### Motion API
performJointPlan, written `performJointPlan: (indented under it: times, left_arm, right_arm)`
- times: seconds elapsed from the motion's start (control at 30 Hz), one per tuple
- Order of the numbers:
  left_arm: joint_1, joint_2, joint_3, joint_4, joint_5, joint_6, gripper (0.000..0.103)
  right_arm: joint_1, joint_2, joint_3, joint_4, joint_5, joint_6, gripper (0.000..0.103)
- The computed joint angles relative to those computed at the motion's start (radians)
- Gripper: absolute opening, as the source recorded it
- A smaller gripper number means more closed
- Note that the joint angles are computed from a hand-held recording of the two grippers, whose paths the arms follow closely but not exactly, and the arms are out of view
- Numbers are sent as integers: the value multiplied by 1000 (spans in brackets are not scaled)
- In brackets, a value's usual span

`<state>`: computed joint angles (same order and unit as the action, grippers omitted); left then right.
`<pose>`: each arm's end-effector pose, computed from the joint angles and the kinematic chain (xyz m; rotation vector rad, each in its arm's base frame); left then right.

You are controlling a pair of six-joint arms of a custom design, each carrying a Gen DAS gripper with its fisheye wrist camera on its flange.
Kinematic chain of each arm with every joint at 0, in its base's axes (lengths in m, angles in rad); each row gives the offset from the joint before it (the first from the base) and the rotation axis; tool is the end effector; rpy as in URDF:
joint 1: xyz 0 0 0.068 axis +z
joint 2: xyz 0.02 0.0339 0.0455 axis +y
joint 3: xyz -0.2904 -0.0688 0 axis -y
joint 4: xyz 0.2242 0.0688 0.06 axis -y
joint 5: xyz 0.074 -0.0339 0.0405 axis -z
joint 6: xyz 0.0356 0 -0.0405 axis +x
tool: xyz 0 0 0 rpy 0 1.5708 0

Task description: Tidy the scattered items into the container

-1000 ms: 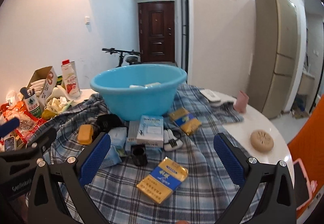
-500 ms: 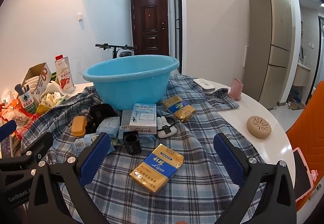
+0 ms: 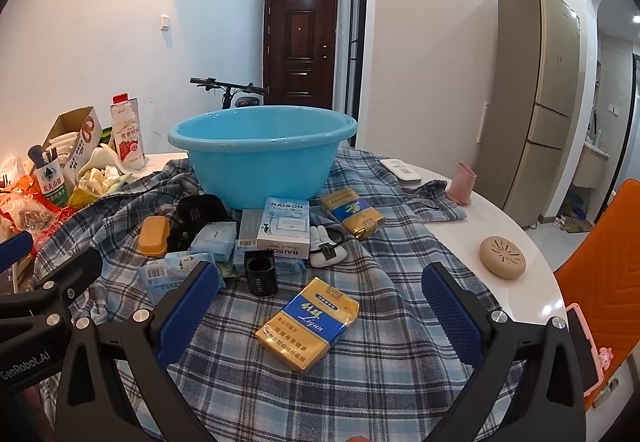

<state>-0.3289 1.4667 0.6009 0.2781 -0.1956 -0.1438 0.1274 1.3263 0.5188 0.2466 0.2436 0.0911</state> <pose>0.2591 -0.0811 0.2101 0.0860 2.1448 -0.0643 0.2391 0.0220 0.2170 0.1045 2.1134 -0.1296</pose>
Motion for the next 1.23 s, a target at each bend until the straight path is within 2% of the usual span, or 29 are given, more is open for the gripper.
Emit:
performJointPlan:
  times: [0.37, 0.5, 1.23]
  left_arm:
    - [12, 10, -6, 7, 1, 7, 102]
    - [27, 13, -1, 0, 29, 5, 102]
    - [-3, 9, -11, 26, -3, 14, 102]
  right_arm:
    - [0, 1, -5, 3, -6, -6, 103]
    - [-1, -13, -10, 2, -12, -7, 103]
    - [-21, -17, -14, -2, -21, -12, 103]
